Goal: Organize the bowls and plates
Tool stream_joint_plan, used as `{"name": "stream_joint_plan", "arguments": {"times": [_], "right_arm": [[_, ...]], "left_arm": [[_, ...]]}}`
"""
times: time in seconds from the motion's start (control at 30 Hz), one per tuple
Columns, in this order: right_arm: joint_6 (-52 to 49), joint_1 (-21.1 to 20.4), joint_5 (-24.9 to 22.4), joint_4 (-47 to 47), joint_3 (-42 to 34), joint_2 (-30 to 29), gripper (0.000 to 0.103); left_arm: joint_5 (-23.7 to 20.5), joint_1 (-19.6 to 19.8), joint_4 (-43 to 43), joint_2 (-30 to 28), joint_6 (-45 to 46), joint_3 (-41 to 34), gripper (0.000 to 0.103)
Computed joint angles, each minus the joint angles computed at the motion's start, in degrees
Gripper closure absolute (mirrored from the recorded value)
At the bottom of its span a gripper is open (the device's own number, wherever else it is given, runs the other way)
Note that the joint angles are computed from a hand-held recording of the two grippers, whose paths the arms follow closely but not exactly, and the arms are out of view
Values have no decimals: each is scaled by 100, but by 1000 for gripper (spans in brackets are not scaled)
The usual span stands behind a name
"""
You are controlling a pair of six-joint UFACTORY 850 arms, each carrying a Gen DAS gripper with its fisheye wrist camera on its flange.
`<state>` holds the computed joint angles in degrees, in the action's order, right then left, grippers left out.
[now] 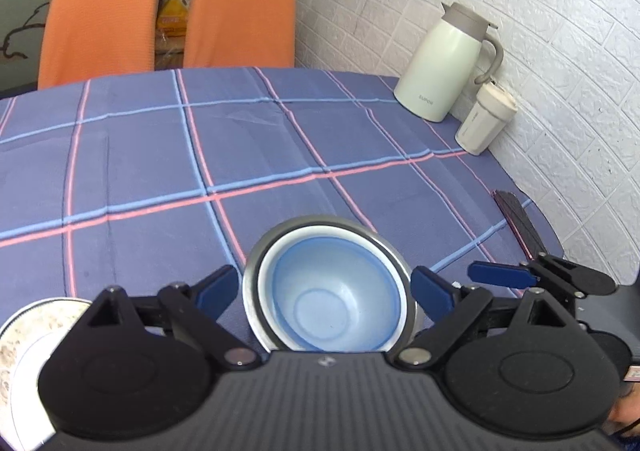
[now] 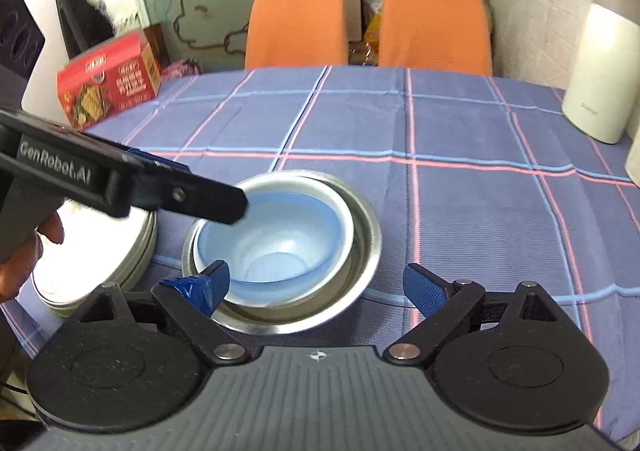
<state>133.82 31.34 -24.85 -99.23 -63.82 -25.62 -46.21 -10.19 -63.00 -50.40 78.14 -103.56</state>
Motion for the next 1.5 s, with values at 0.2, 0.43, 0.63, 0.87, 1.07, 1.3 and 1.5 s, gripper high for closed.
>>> {"name": "stream_joint_plan", "arguments": {"times": [0.2,0.43,0.63,0.87,1.07,1.3,1.5], "right_arm": [[1373,300,-838,-838,379,195,22],[1714,625,-1902,-201,233,-206,21],[2490,447,-1674,-393,281,-284,21],[3590,479,-1799,-447,363,-236,21],[3824,553,-2188,-785,413,-311,21],[3762,478,-1963,-607,419,-351,21],[4247,430,-1894,-966,609,-257,21]], "left_arm": [[556,67,-1052,540,858,944,10],[1429,55,-2992,1076,2542,1912,1],[1546,29,-3472,1135,3050,2058,0],[1773,-67,-3556,1061,3003,2021,0],[1977,-131,-3502,1029,2902,1990,0],[2169,-200,-3787,1071,3204,2071,0],[2292,-237,-3818,1094,3289,2096,0]]}}
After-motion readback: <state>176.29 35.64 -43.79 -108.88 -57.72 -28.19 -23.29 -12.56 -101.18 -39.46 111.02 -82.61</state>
